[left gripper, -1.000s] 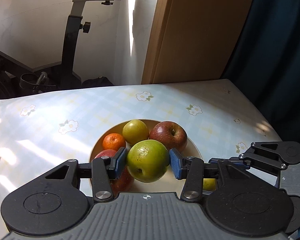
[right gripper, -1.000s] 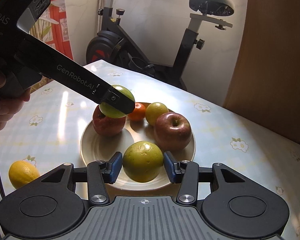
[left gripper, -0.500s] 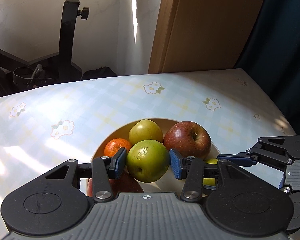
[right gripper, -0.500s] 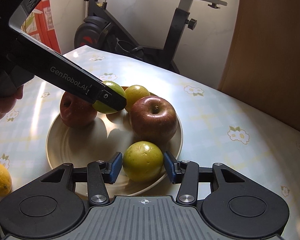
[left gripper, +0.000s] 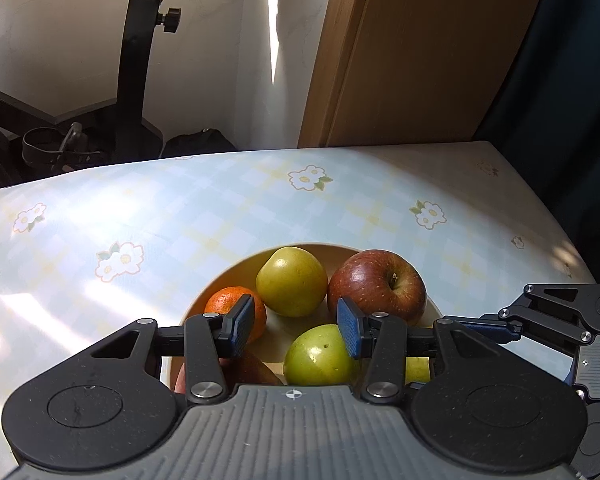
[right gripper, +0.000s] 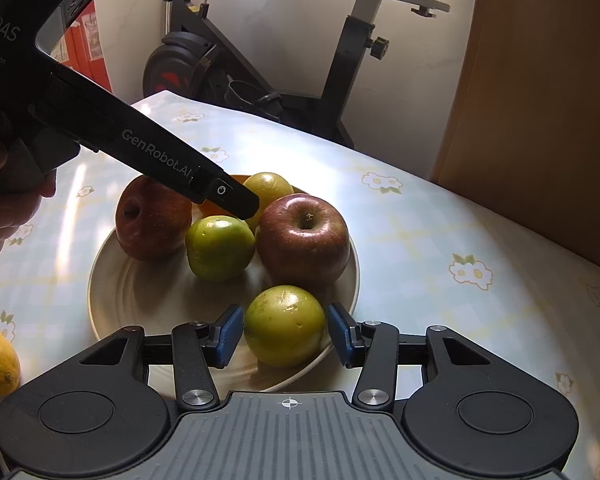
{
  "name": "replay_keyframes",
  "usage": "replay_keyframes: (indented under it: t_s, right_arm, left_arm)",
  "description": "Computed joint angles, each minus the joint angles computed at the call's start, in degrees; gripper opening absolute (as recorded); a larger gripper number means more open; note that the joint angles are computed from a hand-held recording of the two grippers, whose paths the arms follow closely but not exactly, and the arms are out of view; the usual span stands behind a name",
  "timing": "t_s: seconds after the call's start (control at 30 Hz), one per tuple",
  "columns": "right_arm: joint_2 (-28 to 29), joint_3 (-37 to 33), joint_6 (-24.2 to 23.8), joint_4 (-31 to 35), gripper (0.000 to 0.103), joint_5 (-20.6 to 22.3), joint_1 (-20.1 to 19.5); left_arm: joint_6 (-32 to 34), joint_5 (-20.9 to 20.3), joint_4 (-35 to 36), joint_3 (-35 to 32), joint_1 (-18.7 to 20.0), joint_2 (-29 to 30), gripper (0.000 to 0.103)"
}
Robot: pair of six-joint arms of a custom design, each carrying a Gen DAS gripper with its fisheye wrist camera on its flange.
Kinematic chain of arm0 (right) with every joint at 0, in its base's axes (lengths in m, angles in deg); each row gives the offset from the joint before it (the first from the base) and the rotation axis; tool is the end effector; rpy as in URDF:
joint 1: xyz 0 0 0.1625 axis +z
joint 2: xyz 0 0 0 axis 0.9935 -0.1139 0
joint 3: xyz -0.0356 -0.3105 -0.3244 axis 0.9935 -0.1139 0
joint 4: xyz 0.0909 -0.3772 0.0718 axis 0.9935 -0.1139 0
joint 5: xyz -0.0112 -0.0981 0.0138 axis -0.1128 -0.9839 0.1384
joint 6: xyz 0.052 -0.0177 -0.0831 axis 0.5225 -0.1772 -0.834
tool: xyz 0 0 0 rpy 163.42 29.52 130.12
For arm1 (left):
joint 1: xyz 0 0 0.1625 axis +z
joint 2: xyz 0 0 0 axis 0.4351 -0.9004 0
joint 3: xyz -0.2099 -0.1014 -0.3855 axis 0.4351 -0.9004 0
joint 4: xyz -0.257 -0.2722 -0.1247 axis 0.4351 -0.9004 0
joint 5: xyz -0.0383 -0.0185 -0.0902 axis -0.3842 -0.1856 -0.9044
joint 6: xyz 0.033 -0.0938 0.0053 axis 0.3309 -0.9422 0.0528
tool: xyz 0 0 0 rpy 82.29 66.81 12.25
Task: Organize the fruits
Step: 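Open the left gripper on the plate while the right gripper releases the yellow-green fruit there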
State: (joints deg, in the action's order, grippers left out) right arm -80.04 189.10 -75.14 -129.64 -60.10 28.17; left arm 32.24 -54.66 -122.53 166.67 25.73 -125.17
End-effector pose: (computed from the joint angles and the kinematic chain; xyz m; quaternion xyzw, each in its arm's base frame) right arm 0.2479 -0.3882 0.0164 0.3865 -0.8604 0.2135 0.2542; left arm -0.1396 -0.4977 0.2073 0.1799 0.9065 -0.2668 0.2734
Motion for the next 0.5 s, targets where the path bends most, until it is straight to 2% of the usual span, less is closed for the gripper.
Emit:
replay_keyframes:
  t_s: [0.27,0.5]
  right_arm:
    - [-2.55,2.68,1.06,-3.14,0.043,0.36,1.48]
    - [-3.96,6.34,2.97,-6.07,0.043,1.11,3.58]
  left_arm:
    - [-0.04,2.38,1.81,2.30,-3.29,-4.94,0.048]
    - [-5.29,4.35,8.52,7.24,-7.11,-14.32,0.048]
